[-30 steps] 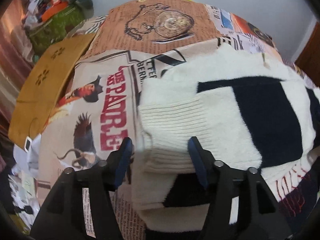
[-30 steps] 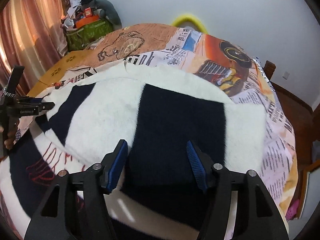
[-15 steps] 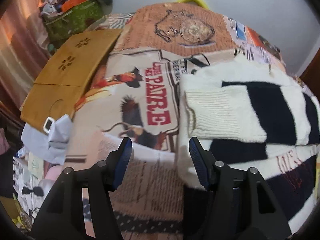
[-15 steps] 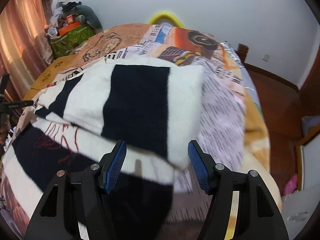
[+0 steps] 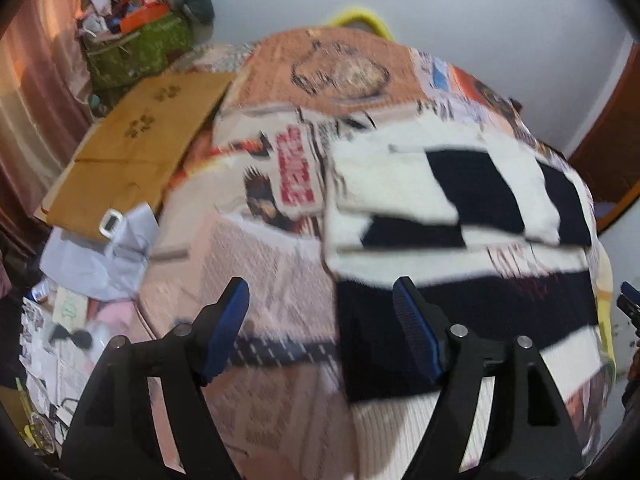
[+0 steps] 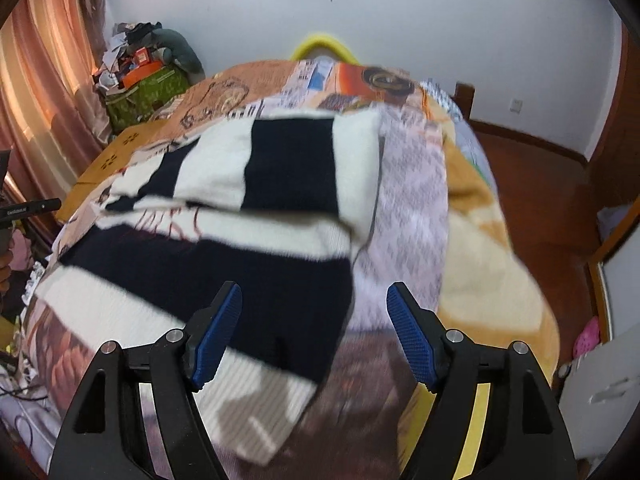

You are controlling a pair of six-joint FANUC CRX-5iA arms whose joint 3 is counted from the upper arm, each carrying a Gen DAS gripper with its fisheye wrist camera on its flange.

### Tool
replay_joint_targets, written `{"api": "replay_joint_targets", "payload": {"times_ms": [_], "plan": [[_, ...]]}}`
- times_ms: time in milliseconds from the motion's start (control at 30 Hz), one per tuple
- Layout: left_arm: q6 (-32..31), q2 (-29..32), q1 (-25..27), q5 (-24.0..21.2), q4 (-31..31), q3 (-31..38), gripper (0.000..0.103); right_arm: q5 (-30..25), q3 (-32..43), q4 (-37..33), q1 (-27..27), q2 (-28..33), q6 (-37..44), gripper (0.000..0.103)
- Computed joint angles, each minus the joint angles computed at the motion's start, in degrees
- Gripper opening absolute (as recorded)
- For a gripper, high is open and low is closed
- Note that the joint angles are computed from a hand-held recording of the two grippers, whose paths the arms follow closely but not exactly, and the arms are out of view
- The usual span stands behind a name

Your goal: Fold small clothes

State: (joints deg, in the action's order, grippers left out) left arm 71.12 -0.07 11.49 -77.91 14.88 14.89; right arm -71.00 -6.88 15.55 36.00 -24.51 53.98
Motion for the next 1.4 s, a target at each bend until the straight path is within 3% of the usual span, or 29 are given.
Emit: {"api": "replay_joint_targets", "payload": {"times_ms": [367, 467, 567, 700, 767, 833, 1067, 1400], "plan": [[-2.15, -3.68, 2.13, -4.74, 2.57, -9.82, 0.074, -0.9, -3.32, -10.86, -0.73, -3.12, -1.08, 0.072], [-1.81, -5.03, 3.4, -4.43, 5.71, -12.71, 0.069, 0.14, -3.37, -14.61, -2.09, -3.35, -0.01, 0.07], [-2.08, -5.57, 3.58, -4.42, 7.41, -13.73, 0.054, 1.21, -3.02, -18.25, -3.67, -3.39, 1.32, 0.057], [-2.73, -5.09, 3.76, -5.8, 10.45, -14.03, 0.02, 1.9, -1.99, -21.65, -5.03, -3.12, 3.83, 0.031], [-2.36, -5.08, 3.29, -5.88, 10.36, -13.77, 0.016, 2.08, -1.83, -21.35, -4.56, -3.13, 4.04, 0.014], [-2.43, -5.15, 2.85, -5.69, 10.16, -13.46, 0.009, 2.66, -1.95, -20.25, -3.83, -3.37, 3.91, 0.008], [-2.59, -5.3, 1.91, -2.61, 11.21, -10.48, 0.007, 7.91, -2.97, -12.07, -0.37, -4.47, 1.42, 0.007], [-1.43, 0.56, -1.35, 4.59, 12.98, 1.09, 0.007, 13.82, 3.74, -8.63, -4.59, 1.14, 6.26, 0.007]]}}
